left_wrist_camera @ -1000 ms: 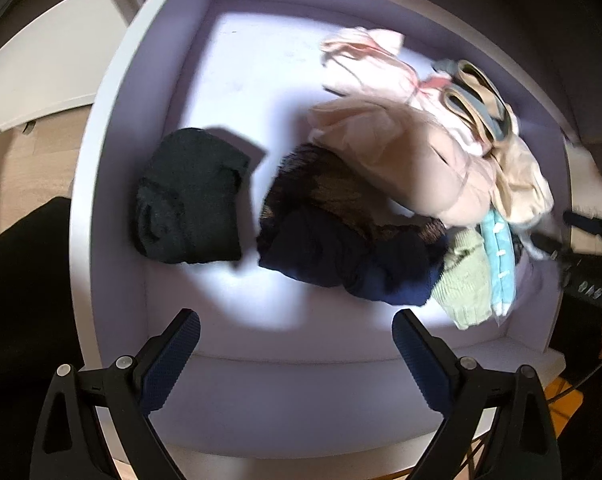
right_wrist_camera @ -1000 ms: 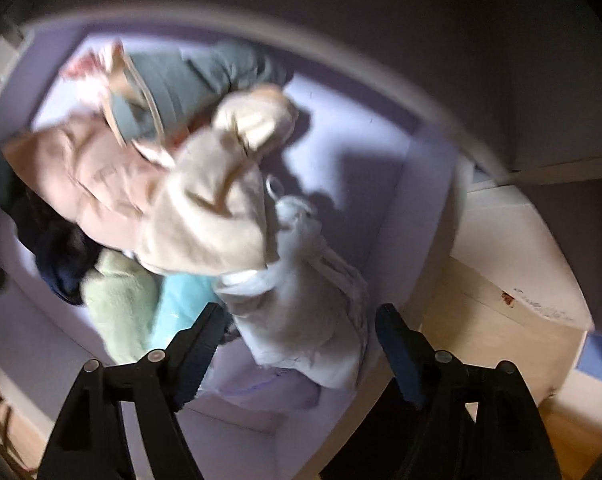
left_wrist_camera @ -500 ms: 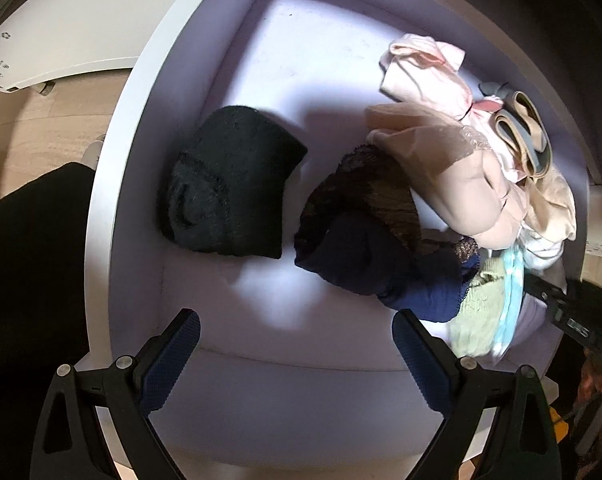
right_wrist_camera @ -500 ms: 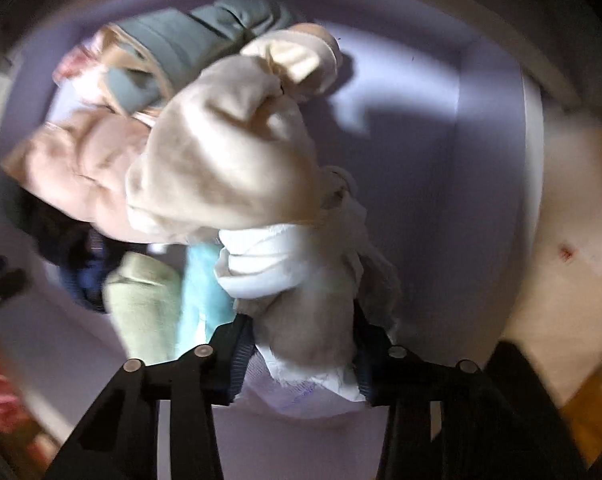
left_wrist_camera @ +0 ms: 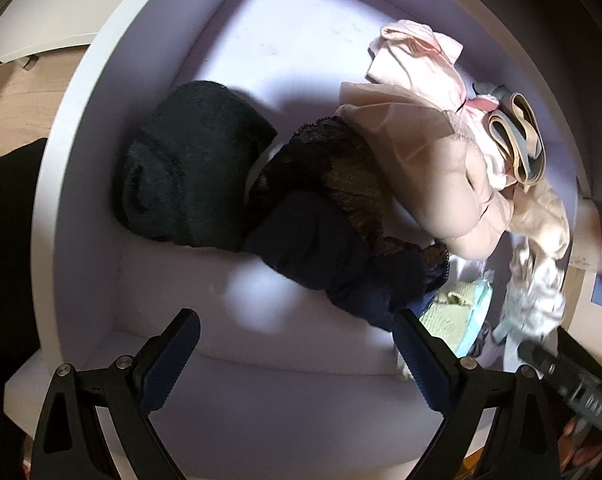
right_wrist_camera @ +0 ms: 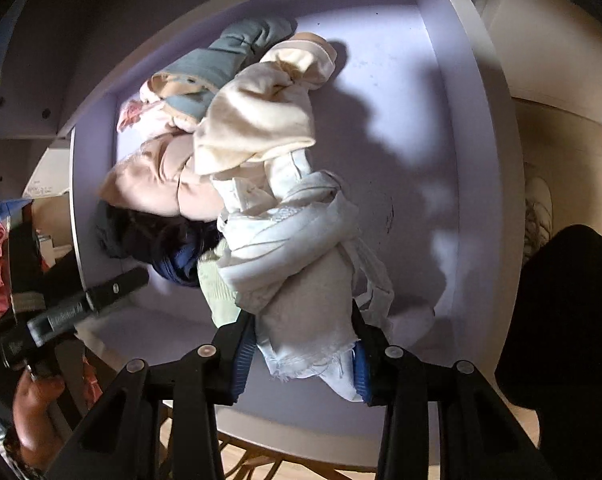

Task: Organize soft objects
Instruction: 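Grasp the white cloth bundle in the drawer with the right gripper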

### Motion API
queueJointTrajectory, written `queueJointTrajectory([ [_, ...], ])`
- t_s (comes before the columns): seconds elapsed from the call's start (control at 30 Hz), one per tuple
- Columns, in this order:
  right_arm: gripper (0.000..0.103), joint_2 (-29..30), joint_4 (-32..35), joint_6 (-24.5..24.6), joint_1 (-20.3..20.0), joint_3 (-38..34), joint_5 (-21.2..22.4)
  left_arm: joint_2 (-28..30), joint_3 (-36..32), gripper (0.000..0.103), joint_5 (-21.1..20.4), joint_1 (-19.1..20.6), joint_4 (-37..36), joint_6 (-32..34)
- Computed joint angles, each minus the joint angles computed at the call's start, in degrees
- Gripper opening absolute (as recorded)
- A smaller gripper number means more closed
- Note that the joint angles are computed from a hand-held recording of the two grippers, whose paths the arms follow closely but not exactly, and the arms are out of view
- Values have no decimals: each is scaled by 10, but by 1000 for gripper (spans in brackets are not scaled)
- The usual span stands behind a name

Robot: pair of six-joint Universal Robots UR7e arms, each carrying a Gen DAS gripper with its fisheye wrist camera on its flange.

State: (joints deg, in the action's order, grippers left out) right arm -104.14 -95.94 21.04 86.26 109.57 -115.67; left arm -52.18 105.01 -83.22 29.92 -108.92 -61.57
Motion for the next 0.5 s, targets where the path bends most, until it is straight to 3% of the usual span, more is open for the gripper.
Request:
queueJointTrajectory([
  [0.1,42,11,-23,8,22,39,-36,11,-5,99,0,6,-9,-1],
  [0.17,42,52,-35,35,45,38,-57,16,-4,99,-3,9,-15,-4],
  [0.3,42,48,-34,56,47,52,-41,38,-11,99,-10,14,-24,-6],
  [0.4,42,34,-60,27,37,71,-42,54,-20,99,-10,18,-21,4],
  [0.5,42,15,-54,32,52,65,-27,60,-19,99,-10,24,-35,4],
])
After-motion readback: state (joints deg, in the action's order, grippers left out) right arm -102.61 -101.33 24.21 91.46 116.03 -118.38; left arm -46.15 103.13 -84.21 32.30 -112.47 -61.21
